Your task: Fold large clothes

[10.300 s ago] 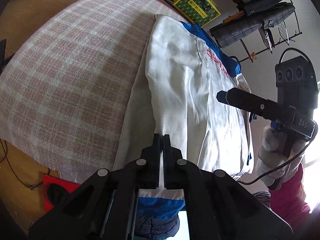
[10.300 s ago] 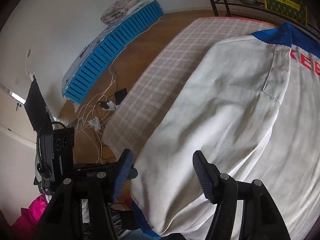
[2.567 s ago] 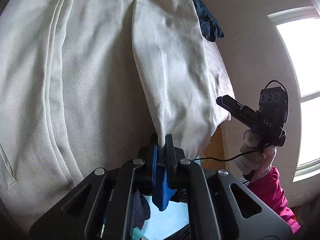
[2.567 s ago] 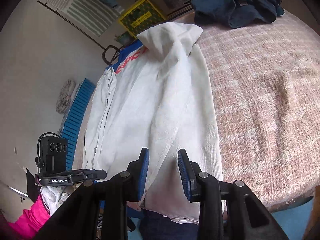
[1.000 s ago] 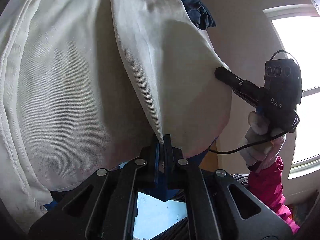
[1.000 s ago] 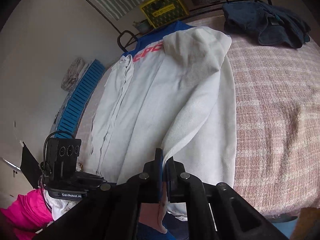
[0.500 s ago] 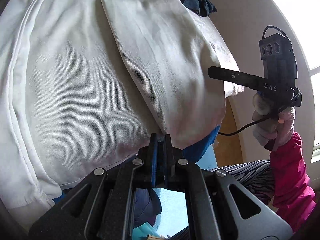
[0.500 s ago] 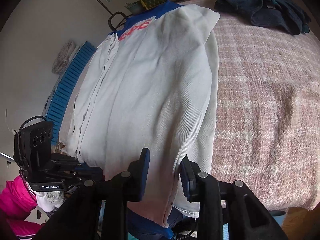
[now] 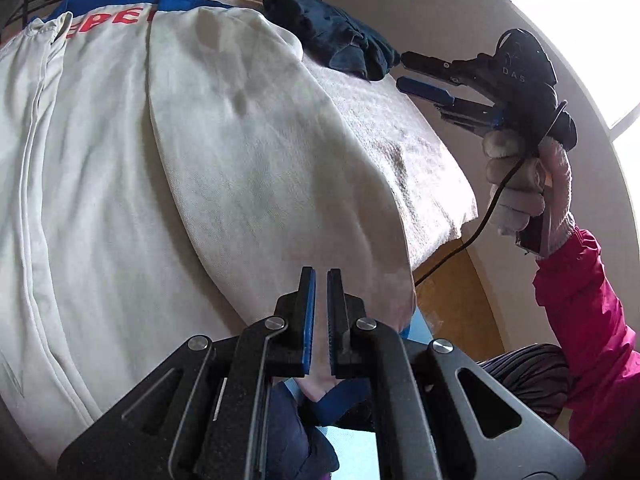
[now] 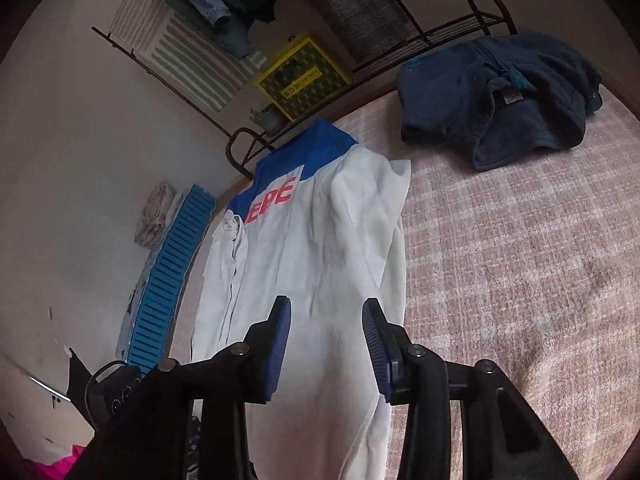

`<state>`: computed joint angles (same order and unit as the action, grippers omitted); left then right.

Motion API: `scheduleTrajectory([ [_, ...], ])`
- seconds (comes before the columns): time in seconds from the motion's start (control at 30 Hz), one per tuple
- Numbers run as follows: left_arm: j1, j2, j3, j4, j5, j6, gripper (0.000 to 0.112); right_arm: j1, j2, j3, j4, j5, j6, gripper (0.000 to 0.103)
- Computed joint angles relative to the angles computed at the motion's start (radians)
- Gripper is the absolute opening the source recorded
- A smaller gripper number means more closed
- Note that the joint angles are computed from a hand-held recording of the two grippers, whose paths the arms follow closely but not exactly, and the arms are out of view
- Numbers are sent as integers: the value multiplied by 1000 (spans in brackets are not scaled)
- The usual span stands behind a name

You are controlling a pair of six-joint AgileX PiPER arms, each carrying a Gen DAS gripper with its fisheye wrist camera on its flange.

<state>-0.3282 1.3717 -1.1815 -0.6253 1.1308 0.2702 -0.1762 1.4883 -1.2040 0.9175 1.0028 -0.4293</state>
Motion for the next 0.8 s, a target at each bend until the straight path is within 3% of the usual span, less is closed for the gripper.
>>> scheduleTrajectory([
  [0.17,-70,86,35,24,-64,-7,1,33,222,-157,8,-58,55,43],
  [0.27,-79,95,66,24,-98,8,1,51,350,-256,20,-76,73,53],
  [0.4,-72,105,58,17,-86,32,1,73,511,-390,27,-96,127,53],
  [0.43,-73,105,56,19,-84,37,1,75,545,-421,32,-100,137,51],
  [0.57,-73,108,59,13,-87,53,1,81,593,-497,57,-108,129,10],
  [0.7,-84,123,56,4,-106,71,1,141,587,-678,-238,-104,262,4],
  [0.8,-83,124,61,-7,-110,83,1,166,676,-878,-447,-2,426,8],
])
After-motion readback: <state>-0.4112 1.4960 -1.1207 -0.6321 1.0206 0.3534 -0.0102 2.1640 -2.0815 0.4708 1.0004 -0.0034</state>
